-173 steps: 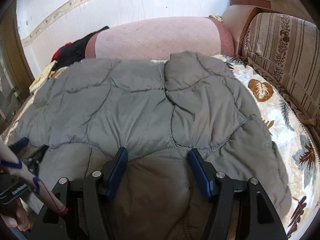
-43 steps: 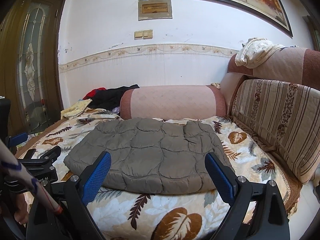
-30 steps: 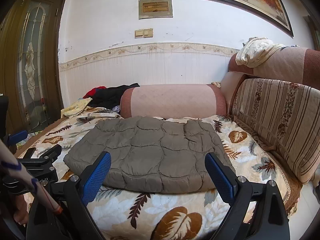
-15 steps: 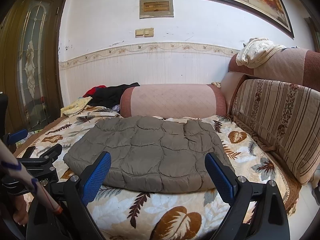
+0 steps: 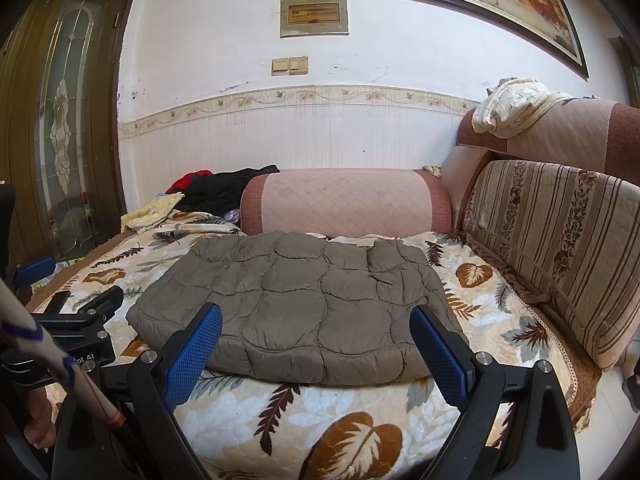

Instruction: Fold large clothes

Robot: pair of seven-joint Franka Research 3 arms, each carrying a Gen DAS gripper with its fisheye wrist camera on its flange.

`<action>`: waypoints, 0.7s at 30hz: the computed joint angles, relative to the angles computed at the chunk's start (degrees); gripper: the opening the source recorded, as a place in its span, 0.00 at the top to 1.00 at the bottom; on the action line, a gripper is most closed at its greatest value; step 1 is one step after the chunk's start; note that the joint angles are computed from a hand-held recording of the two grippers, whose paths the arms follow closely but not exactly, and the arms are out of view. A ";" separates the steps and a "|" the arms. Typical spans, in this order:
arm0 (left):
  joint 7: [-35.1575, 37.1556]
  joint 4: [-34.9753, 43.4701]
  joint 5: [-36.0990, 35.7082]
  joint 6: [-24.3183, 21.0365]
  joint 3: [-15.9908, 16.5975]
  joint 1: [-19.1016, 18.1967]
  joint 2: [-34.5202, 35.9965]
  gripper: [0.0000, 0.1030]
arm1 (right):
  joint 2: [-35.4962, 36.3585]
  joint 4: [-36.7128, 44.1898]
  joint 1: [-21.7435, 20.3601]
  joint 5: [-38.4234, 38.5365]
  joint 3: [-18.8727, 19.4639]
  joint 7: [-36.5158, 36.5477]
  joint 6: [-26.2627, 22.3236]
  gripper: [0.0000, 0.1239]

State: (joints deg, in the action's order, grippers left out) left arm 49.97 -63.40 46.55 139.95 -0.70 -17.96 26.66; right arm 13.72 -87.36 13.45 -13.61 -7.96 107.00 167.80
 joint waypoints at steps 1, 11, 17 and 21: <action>0.15 -0.01 -0.21 0.01 -0.08 0.09 -0.01 0.00 | -0.13 -0.17 -0.02 0.03 0.02 -0.08 0.01 0.22; 0.10 -0.16 -0.65 -0.02 -0.13 0.03 -0.10 0.00 | -0.39 -0.41 -0.07 -0.08 0.02 -0.24 -0.01 0.22; 1.07 0.13 -2.41 -0.53 -0.81 0.50 0.08 0.00 | -0.66 -0.78 -0.44 0.25 0.31 -1.12 -0.09 0.22; 1.29 0.06 -3.65 -0.92 -1.03 0.64 0.03 0.00 | -0.55 -0.61 -0.34 0.14 0.34 -1.03 -0.34 0.22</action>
